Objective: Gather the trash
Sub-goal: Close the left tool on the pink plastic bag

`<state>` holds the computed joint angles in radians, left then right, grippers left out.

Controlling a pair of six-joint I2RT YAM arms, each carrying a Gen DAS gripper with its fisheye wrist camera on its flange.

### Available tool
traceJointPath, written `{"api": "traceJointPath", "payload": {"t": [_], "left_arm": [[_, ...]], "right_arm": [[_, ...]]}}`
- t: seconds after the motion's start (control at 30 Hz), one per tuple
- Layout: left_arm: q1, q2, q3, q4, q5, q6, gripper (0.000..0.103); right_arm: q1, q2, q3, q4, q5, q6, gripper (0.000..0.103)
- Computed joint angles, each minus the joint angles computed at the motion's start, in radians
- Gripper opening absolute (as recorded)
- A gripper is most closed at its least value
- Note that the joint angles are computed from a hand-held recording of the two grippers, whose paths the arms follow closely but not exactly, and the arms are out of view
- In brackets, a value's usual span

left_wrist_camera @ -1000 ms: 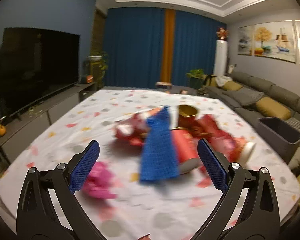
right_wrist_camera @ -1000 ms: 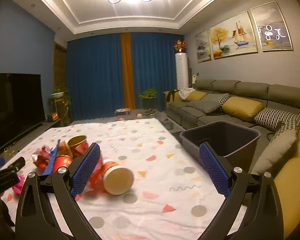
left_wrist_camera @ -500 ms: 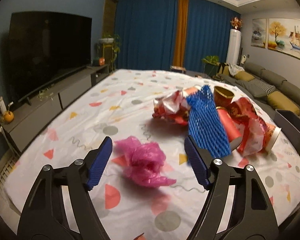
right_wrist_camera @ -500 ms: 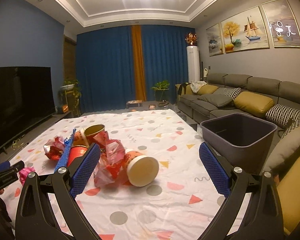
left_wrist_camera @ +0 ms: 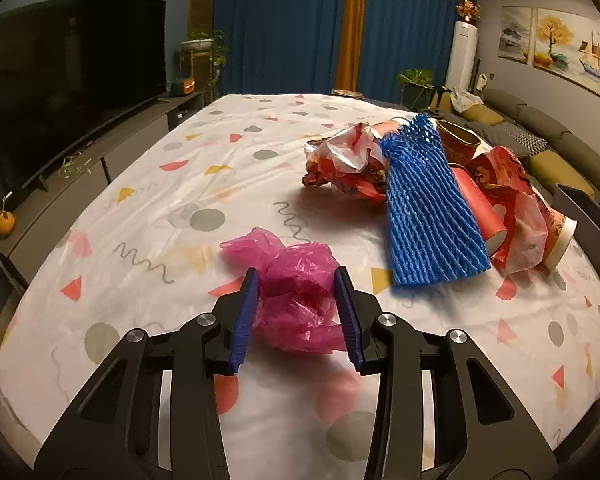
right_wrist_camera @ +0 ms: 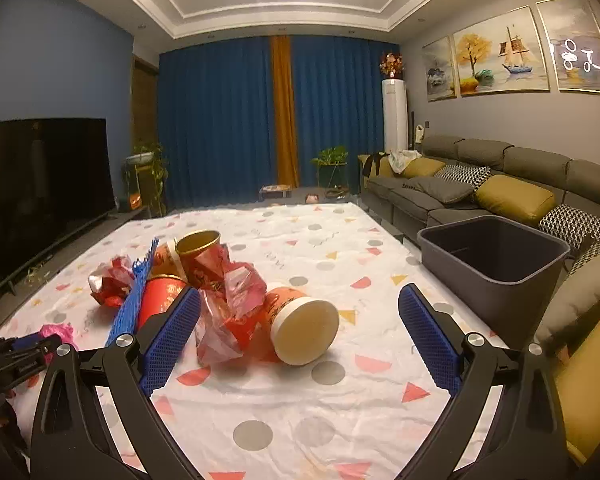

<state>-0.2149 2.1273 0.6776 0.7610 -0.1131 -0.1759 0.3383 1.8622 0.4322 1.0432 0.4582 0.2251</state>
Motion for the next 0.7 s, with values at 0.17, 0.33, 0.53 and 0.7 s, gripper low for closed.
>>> {"api": "traceJointPath", "payload": {"t": [0.17, 0.33, 0.53, 0.7], "left_arm": [[0.013, 0.017, 0.002, 0.019, 0.03, 0.015, 0.033], [0.03, 0.023, -0.001, 0.039, 0.064, 0.017, 0.029], [0.05, 0.016, -0.021, 0.071, 0.106, 0.006, 0.027], [0.067, -0.027, -0.059, 0.099, 0.147, -0.003, 0.027]], "right_arm": [[0.001, 0.039, 0.058, -0.064, -0.027, 0.014, 0.095], [0.003, 0.085, 0.122, -0.126, -0.057, 0.019, 0.095], [0.012, 0.133, 0.208, -0.198, -0.07, 0.009, 0.091], [0.013, 0.17, 0.295, -0.287, -0.088, -0.004, 0.081]]}}
